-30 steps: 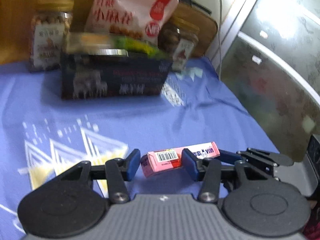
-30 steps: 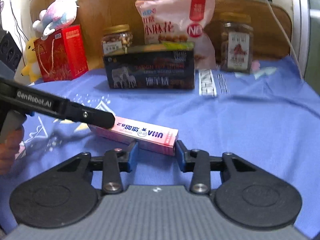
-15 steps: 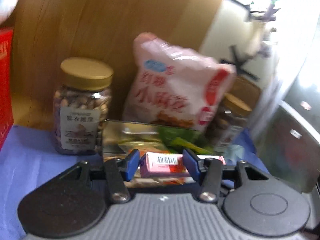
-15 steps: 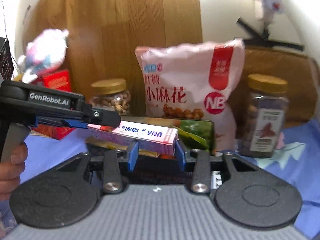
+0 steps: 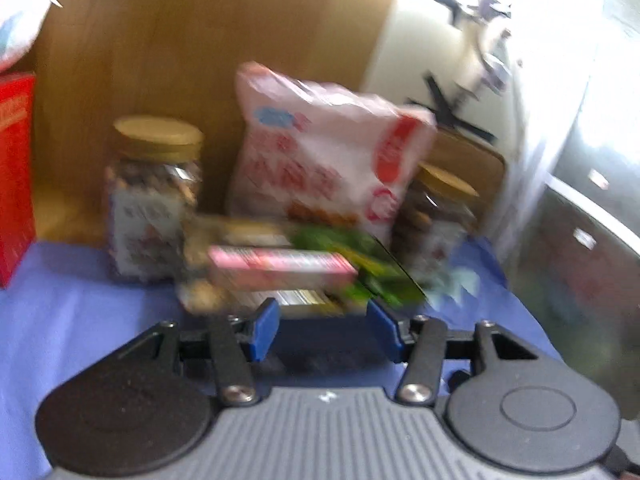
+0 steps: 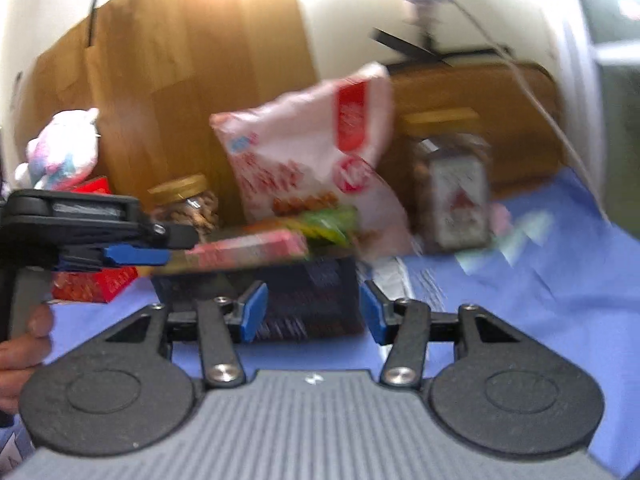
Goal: Organize snacks
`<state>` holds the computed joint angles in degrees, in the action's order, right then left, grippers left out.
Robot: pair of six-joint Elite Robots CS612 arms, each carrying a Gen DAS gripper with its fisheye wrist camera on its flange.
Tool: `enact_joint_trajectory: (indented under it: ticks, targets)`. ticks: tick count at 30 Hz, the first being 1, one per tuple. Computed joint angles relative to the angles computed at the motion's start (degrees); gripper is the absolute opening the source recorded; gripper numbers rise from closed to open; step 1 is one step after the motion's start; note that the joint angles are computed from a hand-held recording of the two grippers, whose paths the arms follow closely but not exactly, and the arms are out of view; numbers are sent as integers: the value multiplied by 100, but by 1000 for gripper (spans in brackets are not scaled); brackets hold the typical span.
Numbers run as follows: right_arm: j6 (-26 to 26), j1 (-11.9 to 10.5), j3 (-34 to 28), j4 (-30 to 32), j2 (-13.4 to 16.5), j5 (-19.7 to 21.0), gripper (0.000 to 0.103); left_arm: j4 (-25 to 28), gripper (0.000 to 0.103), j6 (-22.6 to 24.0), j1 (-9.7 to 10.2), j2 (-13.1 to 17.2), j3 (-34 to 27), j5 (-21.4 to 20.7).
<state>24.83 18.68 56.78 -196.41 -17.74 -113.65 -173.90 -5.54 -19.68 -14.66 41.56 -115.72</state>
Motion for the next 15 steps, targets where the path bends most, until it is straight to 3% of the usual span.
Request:
enact_joint_trajectory:
  ticks: [2, 7, 13, 15]
  targets:
    - [315, 22, 227, 7, -80, -40, 54, -32, 50, 176, -63, -187, 437, 25]
    - [585, 94, 579, 48, -175, -342, 54, -548, 50, 588, -243, -504, 1401, 684]
    - [838, 112, 665, -376, -120, -454, 54, -1302, 53, 507, -326, -569, 1923, 1448]
    - [844, 99, 688, -469, -117, -373, 54, -1581, 58, 363, -301, -530, 1908, 1384]
